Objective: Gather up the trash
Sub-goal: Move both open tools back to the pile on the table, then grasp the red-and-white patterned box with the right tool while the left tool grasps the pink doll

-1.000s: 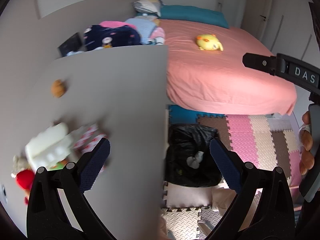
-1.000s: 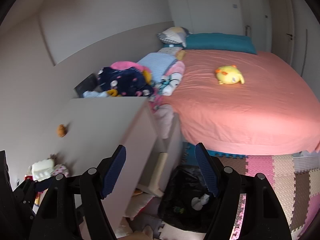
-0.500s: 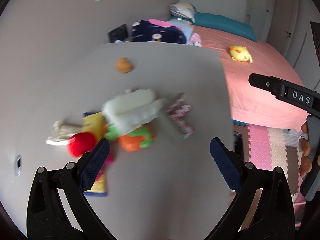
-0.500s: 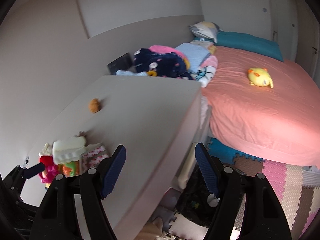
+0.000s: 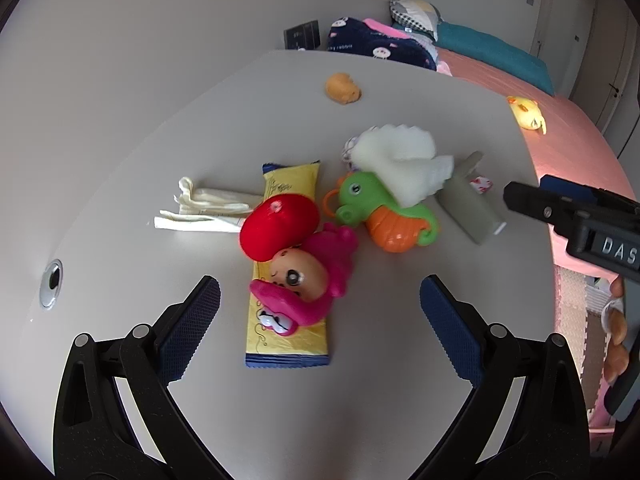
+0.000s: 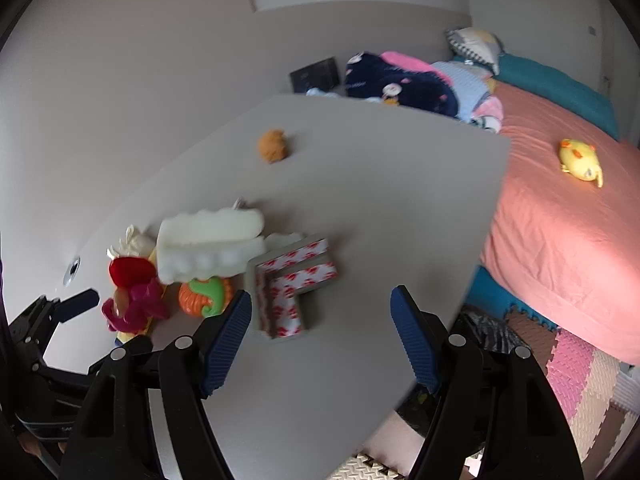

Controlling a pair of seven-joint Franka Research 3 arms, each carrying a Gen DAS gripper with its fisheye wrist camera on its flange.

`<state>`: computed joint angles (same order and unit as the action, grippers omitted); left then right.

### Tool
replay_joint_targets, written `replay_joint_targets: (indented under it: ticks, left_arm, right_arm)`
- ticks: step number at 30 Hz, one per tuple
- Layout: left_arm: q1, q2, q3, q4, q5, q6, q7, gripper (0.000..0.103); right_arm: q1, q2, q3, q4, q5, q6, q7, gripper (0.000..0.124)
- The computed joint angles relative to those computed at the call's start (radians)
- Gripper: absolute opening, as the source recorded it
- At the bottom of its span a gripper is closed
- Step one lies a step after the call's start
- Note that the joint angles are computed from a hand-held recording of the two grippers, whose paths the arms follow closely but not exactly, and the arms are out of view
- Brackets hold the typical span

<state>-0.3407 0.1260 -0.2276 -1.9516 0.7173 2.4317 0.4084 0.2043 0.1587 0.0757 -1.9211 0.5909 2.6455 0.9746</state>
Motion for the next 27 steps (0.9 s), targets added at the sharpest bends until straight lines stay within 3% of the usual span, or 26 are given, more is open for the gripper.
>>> replay_joint_targets:
  ticks: [5,11,14,17,18,21,27]
  left_arm:
    - [0.010,0.011,0.009,-0.003,-0.003,0.024,0.005,0.093]
    - [0.019,0.018,0.012,-0.011,-0.031,0.042,0.032,0.077]
    - [0.023,0.019,0.012,-0.019,-0.054,0.057,0.044,0.062]
    - [0.024,0.015,0.015,-0.031,-0.057,0.071,0.036,0.052]
    - [0.024,0.011,0.016,-0.035,-0.052,0.075,0.029,0.049]
    - [0.028,-0.012,0.015,-0.062,-0.050,0.113,0.010,0.048]
    - [0.022,-0.034,0.005,-0.062,-0.010,0.086,-0.022,0.046]
  right_arm:
    - [0.019,0.035,0.001,0.024,-0.052,-0.009,0.039,0.073]
    - [0.018,0.069,0.006,0.050,-0.075,-0.014,0.063,0.073]
    - [0.018,0.080,0.008,0.060,-0.087,-0.015,0.062,0.071]
    - [0.000,0.084,0.024,0.069,-0.039,-0.048,0.019,0.054]
    - [-0.014,0.087,0.034,0.083,-0.001,-0.089,-0.013,0.039]
    - [-0.005,0.079,0.025,0.078,-0.003,-0.094,-0.011,0.037]
    - [-0.017,0.049,0.020,0.065,0.058,-0.098,-0.054,0.037]
